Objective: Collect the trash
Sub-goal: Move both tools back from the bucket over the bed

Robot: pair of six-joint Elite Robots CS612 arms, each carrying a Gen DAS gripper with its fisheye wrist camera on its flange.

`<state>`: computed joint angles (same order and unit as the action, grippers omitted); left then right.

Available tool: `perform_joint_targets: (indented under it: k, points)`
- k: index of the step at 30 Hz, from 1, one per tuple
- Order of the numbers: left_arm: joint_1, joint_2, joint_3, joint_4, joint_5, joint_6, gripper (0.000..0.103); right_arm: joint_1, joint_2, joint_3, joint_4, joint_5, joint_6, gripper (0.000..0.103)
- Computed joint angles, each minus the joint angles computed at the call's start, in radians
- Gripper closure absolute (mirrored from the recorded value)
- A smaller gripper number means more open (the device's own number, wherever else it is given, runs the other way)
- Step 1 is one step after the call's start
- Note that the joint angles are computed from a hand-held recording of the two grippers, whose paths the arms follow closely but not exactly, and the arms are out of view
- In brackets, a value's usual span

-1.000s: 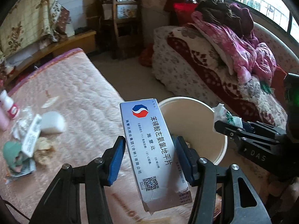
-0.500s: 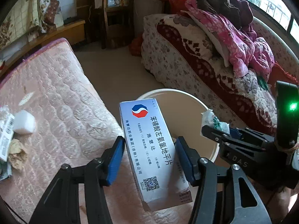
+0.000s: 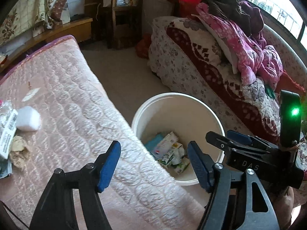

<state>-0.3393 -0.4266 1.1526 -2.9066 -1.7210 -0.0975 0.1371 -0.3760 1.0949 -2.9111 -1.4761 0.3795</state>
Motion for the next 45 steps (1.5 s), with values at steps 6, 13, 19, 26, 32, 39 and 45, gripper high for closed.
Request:
perform_joint_targets:
  k: [6, 13, 19, 26, 32, 39, 45]
  points:
    - [0.010, -0.029, 0.056, -0.048, 0.038, 0.005, 0.030, 0.015, -0.005, -0.002, 0.004, -0.007, -0.027, 0.025]
    - [0.033, -0.075, 0.141, -0.117, 0.084, -0.005, 0.030, 0.037, -0.013, -0.008, 0.002, -0.007, -0.063, 0.025]
    - [0.064, -0.112, 0.206, -0.165, 0.116, -0.037, 0.030, 0.067, -0.015, -0.027, 0.021, -0.001, -0.115, 0.025]
    - [0.108, -0.150, 0.278, -0.200, 0.162, -0.082, 0.030, 0.103, -0.001, -0.082, 0.056, 0.022, -0.174, 0.025]
    - [0.146, -0.172, 0.329, -0.215, 0.212, -0.110, 0.030, 0.132, 0.020, -0.139, 0.084, 0.049, -0.212, 0.026]
    - [0.197, -0.183, 0.367, -0.216, 0.233, -0.182, 0.030, 0.163, 0.055, -0.223, 0.151, 0.080, -0.264, 0.026]
    - [0.238, -0.177, 0.368, -0.199, 0.223, -0.251, 0.030, 0.191, 0.113, -0.343, 0.231, 0.129, -0.307, 0.026]
